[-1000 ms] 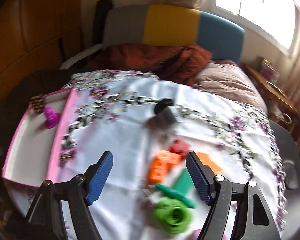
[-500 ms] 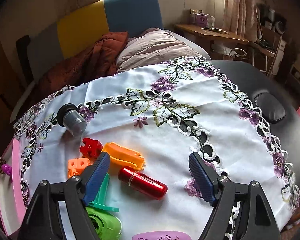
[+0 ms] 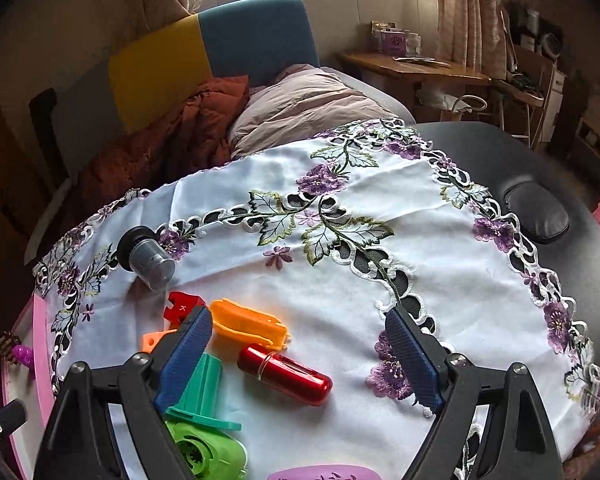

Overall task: Organize rigid objects
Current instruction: 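Move both open grippers back over the toys on the cloth, then close the left gripper around the black-lidded clear jar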

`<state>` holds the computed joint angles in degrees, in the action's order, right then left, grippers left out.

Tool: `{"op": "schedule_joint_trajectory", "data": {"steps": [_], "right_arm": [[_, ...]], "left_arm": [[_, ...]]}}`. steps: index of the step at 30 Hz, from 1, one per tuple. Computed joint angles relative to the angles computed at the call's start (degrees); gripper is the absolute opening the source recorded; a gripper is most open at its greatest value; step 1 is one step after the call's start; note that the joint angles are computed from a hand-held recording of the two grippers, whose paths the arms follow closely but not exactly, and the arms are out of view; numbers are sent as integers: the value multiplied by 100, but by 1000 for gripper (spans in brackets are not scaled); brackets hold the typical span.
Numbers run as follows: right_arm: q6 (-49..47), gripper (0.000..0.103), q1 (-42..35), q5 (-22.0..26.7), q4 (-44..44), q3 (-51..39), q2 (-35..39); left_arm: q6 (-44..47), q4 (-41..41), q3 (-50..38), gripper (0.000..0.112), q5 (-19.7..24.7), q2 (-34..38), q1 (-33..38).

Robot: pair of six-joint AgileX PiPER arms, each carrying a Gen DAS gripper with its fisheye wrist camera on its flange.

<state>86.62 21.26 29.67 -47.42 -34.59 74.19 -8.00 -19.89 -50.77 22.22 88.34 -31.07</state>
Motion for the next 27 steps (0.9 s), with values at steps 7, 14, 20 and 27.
{"op": "schedule_joint_trajectory", "data": {"steps": [7, 14, 20, 27], "right_arm": [[-272, 90, -318, -330, 308, 92, -149], [-981, 91, -683, -783, 1052, 167, -208], [-1557, 92, -931, -1058, 1674, 236, -257], [-2361, 92, -1186, -1388, 2483, 319, -327]], "left_arm": [[313, -786, -1771, 53, 483, 1590, -91], [-266, -556, -3528, 54, 1011, 2914, -149], [-537, -880, -4845, 70, 1396, 3863, -131], [-1986, 114, -6450, 72, 1941, 4915, -211]]}}
